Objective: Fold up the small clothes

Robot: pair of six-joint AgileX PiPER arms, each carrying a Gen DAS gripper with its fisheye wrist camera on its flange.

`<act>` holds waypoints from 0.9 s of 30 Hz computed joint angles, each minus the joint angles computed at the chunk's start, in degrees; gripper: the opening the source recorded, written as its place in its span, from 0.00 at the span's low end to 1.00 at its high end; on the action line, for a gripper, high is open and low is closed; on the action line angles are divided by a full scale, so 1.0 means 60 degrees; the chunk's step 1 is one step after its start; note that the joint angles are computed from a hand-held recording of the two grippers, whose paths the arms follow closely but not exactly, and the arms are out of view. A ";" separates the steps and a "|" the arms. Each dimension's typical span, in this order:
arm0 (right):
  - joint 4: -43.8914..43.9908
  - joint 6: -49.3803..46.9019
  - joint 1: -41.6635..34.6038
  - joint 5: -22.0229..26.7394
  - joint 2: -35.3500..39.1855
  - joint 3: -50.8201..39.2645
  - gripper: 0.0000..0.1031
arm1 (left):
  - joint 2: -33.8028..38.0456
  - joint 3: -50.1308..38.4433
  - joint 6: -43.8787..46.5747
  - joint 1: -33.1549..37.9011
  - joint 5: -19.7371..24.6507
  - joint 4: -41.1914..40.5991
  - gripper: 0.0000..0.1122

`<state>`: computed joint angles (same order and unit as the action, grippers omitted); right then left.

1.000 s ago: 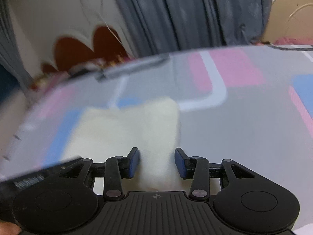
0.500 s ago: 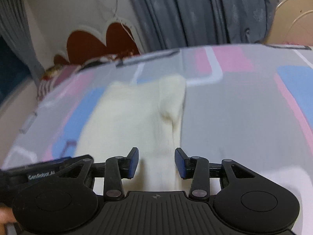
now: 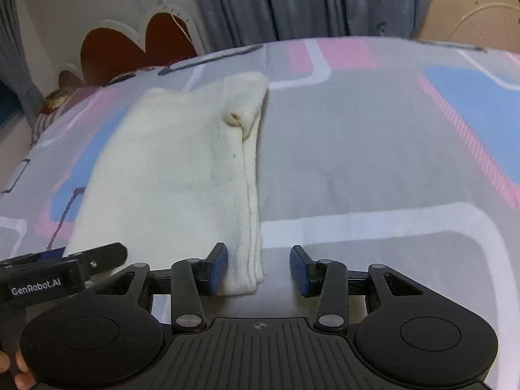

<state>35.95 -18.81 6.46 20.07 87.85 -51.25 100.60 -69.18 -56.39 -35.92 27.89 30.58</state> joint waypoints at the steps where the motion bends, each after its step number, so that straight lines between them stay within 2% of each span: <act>1: 0.0118 -0.0167 -0.0083 0.0144 -0.0020 -0.0058 0.41 | 0.0069 -0.0201 0.0170 -0.0009 0.0203 -0.0261 0.76; 3: 0.0577 -0.0769 -0.0287 0.0391 -0.0084 -0.0116 0.41 | 0.0209 -0.0559 0.0352 -0.0066 0.0650 -0.0523 0.82; 5: 0.0963 -0.1112 -0.0562 0.0819 -0.0153 -0.0172 0.44 | 0.0338 -0.0833 0.0276 -0.0122 0.1074 -0.0711 0.92; 7: 0.2051 -0.2150 -0.1104 0.1241 -0.0495 0.0160 0.51 | 0.0432 -0.1052 0.0217 -0.0198 0.1479 -0.0839 0.92; 9: 0.2584 -0.2723 -0.1597 0.1754 -0.0985 0.0444 0.69 | 0.0595 -0.1359 0.0157 -0.0265 0.1861 -0.0826 0.92; 10: 0.2796 -0.3098 -0.1867 0.2006 -0.1223 0.0601 0.71 | 0.0667 -0.1479 0.0103 -0.0288 0.2028 -0.0829 0.92; 13: 0.2553 -0.3295 -0.2348 0.2736 -0.1604 0.0635 0.73 | 0.0867 -0.1798 -0.0258 -0.0400 0.2462 -0.0659 0.92; 19: 0.2574 -0.3524 -0.3200 0.3841 -0.1987 0.0640 0.79 | 0.0847 -0.1786 -0.1960 -0.1148 0.3272 0.0552 0.92; 22: 0.2045 -0.3191 -0.3257 0.4333 -0.2079 0.0494 0.80 | 0.0466 -0.1655 -0.2239 -0.1359 0.3489 0.0087 0.91; 25: 0.1901 -0.3161 -0.3602 0.5070 -0.2415 0.0488 0.82 | -0.0067 -0.1564 -0.1865 -0.1636 0.3864 -0.0485 0.87; 27: 0.1941 -0.3340 -0.3918 0.5574 -0.2651 0.0496 0.86 | -0.0701 -0.1093 -0.2421 -0.2115 0.3852 -0.0004 0.82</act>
<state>47.60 -38.85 -17.05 53.51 71.95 -48.28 96.39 -75.74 -70.91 -48.61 51.00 30.56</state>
